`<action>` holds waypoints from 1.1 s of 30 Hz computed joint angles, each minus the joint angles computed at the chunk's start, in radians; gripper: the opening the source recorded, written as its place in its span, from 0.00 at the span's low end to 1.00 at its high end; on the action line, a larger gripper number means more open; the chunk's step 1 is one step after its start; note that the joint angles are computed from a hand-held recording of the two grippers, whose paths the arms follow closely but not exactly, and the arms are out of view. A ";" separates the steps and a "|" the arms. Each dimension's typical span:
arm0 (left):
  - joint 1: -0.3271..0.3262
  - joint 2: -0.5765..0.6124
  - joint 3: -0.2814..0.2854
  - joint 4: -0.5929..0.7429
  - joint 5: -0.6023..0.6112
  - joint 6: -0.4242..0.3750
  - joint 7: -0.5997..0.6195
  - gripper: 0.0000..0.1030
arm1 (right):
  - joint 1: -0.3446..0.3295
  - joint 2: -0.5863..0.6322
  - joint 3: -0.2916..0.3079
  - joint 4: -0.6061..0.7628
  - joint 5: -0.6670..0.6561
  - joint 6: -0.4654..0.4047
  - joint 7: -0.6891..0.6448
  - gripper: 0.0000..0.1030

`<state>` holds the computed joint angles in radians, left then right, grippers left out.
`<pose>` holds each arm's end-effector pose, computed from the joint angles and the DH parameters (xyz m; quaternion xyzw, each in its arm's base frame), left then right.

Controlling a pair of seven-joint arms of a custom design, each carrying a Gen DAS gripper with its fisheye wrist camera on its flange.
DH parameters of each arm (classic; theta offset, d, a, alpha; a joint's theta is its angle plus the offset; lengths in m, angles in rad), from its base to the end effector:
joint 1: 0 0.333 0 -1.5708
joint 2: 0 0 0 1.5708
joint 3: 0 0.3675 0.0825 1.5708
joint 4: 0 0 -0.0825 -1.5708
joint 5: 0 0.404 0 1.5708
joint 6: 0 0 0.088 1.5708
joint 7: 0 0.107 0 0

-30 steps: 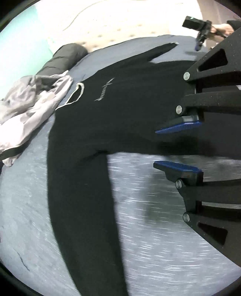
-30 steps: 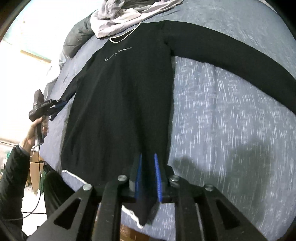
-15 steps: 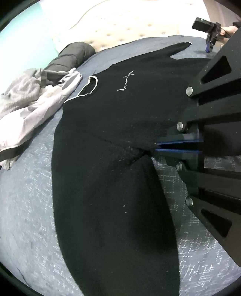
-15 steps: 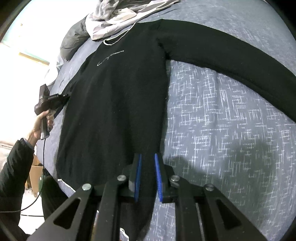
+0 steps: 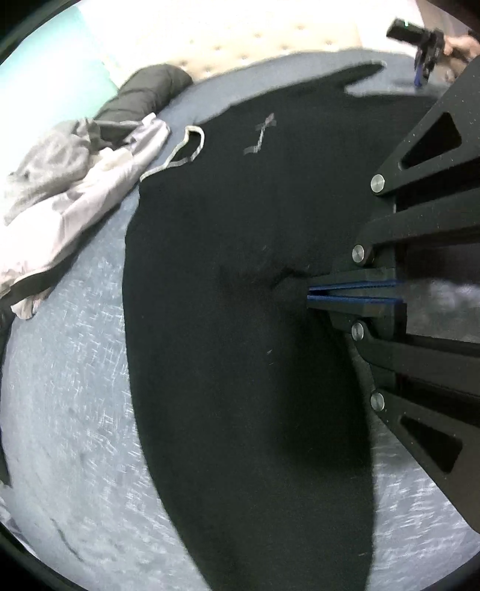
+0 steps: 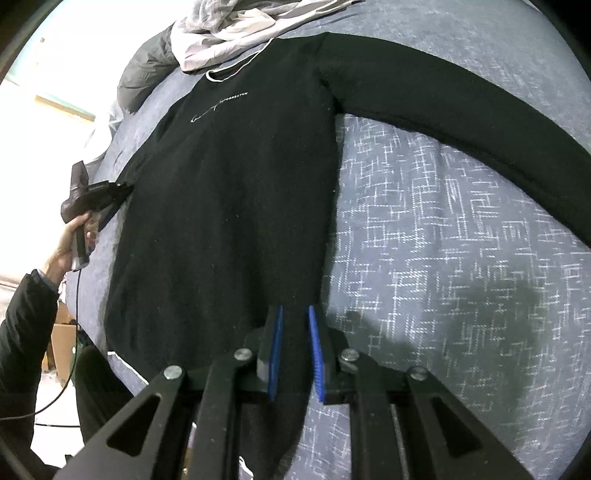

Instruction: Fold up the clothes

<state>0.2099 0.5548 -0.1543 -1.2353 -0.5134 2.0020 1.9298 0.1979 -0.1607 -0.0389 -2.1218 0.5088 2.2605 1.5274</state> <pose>0.7839 0.0472 0.5220 0.6395 -0.7090 0.2903 0.0644 0.5358 0.0979 0.5584 -0.6592 0.7049 0.0678 0.2530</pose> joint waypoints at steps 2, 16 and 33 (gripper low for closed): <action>0.019 -0.025 -0.010 -0.029 -0.026 -0.014 0.031 0.10 | -0.002 -0.002 -0.001 -0.005 0.003 0.006 0.006 0.14; -0.044 -0.150 0.050 -0.233 0.111 0.014 0.143 0.19 | 0.011 -0.012 0.003 -0.007 -0.005 0.023 0.021 0.14; -0.039 -0.227 0.051 -0.329 0.043 0.012 0.201 0.19 | -0.090 -0.100 -0.054 -0.122 -0.162 0.173 0.209 0.34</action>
